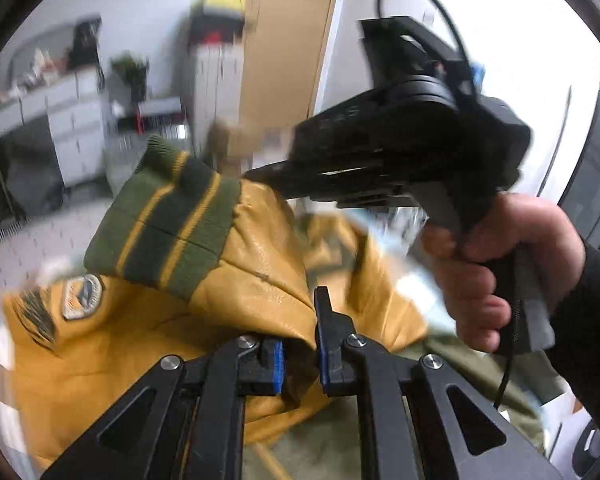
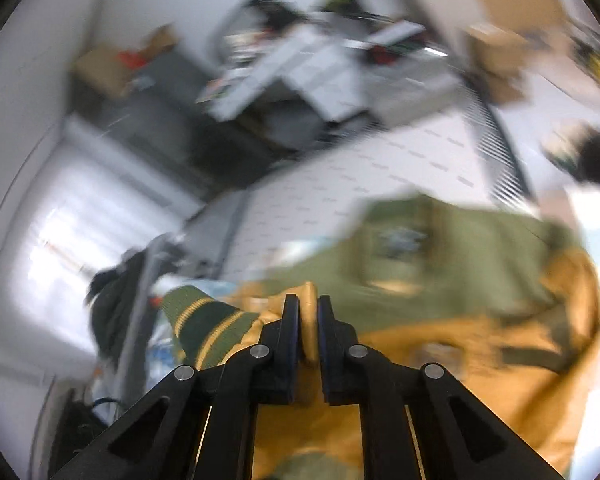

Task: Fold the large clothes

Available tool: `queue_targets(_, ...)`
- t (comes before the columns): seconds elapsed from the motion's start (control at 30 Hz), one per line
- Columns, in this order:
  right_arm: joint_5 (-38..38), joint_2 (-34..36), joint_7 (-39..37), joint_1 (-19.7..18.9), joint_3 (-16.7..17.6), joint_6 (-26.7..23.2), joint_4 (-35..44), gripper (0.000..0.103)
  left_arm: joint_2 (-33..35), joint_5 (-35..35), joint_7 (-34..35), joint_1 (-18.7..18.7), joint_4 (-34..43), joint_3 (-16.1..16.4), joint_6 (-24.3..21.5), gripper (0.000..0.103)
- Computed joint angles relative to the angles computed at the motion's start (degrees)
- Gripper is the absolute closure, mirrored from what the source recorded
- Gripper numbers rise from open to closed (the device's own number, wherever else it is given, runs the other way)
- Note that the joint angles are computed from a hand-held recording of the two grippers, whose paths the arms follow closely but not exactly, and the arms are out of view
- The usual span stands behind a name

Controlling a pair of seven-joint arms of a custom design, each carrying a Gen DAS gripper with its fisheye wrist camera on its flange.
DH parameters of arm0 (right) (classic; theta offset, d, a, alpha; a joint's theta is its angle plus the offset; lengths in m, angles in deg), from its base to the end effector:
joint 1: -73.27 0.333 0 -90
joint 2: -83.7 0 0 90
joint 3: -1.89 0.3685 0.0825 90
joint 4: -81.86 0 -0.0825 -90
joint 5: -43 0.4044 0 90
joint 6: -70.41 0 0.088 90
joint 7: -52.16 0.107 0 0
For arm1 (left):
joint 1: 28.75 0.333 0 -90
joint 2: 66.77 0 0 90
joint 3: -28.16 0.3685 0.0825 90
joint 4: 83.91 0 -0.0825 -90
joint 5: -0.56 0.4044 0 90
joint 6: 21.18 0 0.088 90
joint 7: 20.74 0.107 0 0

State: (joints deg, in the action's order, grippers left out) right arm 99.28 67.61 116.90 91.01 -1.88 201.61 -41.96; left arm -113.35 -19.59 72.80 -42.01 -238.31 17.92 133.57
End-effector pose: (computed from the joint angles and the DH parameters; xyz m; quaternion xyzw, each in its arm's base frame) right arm 0.4951 0.1386 0.6118 -0.6772 0.5788 0.1290 0.4356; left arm 0.3104 -0.1378 0.5869 -0.5731 0.7143 -0.3602 0.1776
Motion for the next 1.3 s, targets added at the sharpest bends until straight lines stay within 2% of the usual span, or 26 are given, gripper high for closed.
queue_targets(0.07, 3.77, 1.01, -1.90, -1.14, -2.13, 0.38, -3.68, 0.093, 5.04, 0.06, -2.28, 1.08, 1.13, -1.30, -2.35, 0.095)
queue_targets(0.17, 3.48, 0.43, -2.59, -3.72, -1.94, 4.90, -7.82, 0.088, 8.42, -1.03, -2.32, 0.54, 3.11, 1.16, -7.76, 0.093)
queue_targets(0.2, 2.26, -0.14, -2.66, -4.34, -1.82, 6.13, -8.57, 0.082, 8.48, -2.55, -0.16, -1.08, 4.01, 3.53, -10.79, 0.083)
queue_targets(0.23, 0.82, -0.99, -2.03, -4.97, -1.86, 7.07, -9.07, 0.077, 8.79, -4.43, 2.06, -2.52, 5.75, 4.89, -12.58, 0.062)
queue_targets(0.27, 0.79, -1.81, -1.93, -4.94, -2.19, 7.21, -9.28, 0.072, 7.10, -6.29, 5.25, -4.00, 5.78, 6.42, -13.58, 0.050)
queue_targets(0.3, 1.58, -2.95, -3.09, -4.58, -2.90, 6.81, -9.27, 0.058, 4.52, -7.55, 7.60, -4.42, 5.38, 7.17, -14.23, 0.037)
queue_targets(0.33, 1.08, -4.01, -3.37, -4.41, -2.89, 7.07, -9.06, 0.041, 2.66, -8.96, 9.39, -4.62, 5.12, 7.83, -14.59, 0.032)
queue_targets(0.4, -1.27, -7.75, -4.88, -3.40, -1.60, 10.91, -9.30, 0.026, -3.25, -10.21, 13.00, -3.76, 4.29, 8.82, -14.91, 0.029)
queue_targets(0.43, -2.05, -9.20, -7.03, -2.22, -1.72, 11.74, -9.82, 0.017, -5.46, -9.82, 12.58, -2.13, 3.42, 6.96, -13.83, 0.019)
queue_targets(0.5, -4.95, -10.56, -7.91, -0.07, -1.99, 9.58, -9.71, 0.006, -9.75, -5.27, 10.46, 4.02, 2.45, 3.74, -12.95, 0.013)
queue_targets(0.57, -7.07, -11.24, -7.38, 1.97, -1.53, 8.65, -10.83, 0.006, -11.29, -0.73, 8.66, 9.97, 1.67, 3.36, -13.03, 0.013)
queue_targets(0.63, -12.00, -10.14, -3.45, 2.55, 0.89, 8.86, -11.84, 0.006, -11.26, 1.63, 6.95, 13.40, 0.43, 4.35, -15.33, 0.013)
queue_targets(0.67, -12.94, -9.47, -2.39, 3.33, 0.99, 8.54, -12.09, 0.006, -9.99, 2.71, 5.74, 15.18, 0.61, 4.62, -16.99, 0.013)
queue_targets(0.73, -12.45, -8.15, -1.81, 5.76, 0.63, 7.54, -12.56, 0.006, -9.02, 2.94, 5.06, 15.76, 0.19, 6.00, -18.49, 0.013)
queue_targets(0.8, -12.92, -7.82, -2.19, 7.16, 0.99, 7.17, -13.07, 0.006, -9.15, 3.79, 4.20, 16.75, -1.24, 5.30, -18.82, 0.013)
queue_targets(0.83, -15.21, -8.01, -2.28, 6.94, 2.26, 9.50, -13.98, 0.006, -7.82, 4.24, 4.22, 16.89, -1.27, 5.37, -19.46, 0.013)
queue_targets(0.87, -21.03, -7.72, 0.51, 5.68, 5.46, 12.96, -14.56, 0.006, -7.02, 4.92, 3.59, 17.44, -1.32, 5.11, -21.27, 0.013)
queue_targets(0.9, -25.82, -7.45, 3.41, 4.80, 7.47, 13.96, -14.66, 0.006, -7.73, 5.41, 2.61, 17.96, -1.60, 5.00, -23.49, 0.013)
queue_targets(0.97, -35.31, -7.51, 9.93, 2.27, 11.30, 15.49, -15.50, 0.007, -6.41, 5.42, 2.00, 18.21, -1.91, 5.41, -24.58, 0.013)
queue_targets(1.0, -39.82, -7.74, 13.16, 0.75, 12.91, 15.70, -15.93, 0.012, -6.50, 6.40, 1.81, 18.57, -2.23, 4.51, -24.33, 0.013)
queue_targets(1.03, -44.70, -7.80, 16.48, -0.58, 14.30, 15.64, -16.14, 0.027, -6.48, 7.37, 1.32, 18.67, -1.89, 3.30, -24.32, 0.013)
queue_targets(1.07, -45.56, -8.39, 16.39, -0.71, 13.68, 15.81, -17.13, 0.032, -6.62, 8.47, 0.97, 18.75, -1.93, 2.31, -24.17, 0.013)
queue_targets(1.13, -41.71, -9.61, 14.31, 2.79, 8.99, 16.59, -18.41, 0.049, -6.28, 10.27, 0.13, 18.67, -0.50, 1.44, -26.34, 0.013)
queue_targets(1.2, -38.30, -11.75, 12.40, 5.98, 4.21, 18.89, -20.27, 0.062, -4.57, 10.41, 0.43, 18.26, 1.00, 2.93, -27.44, 0.013)
queue_targets(1.3, -27.07, -16.50, 6.19, 14.54, -5.82, 24.04, -23.02, 0.064, -5.28, 8.38, 0.57, 17.47, 2.81, 5.68, -30.18, 0.013)
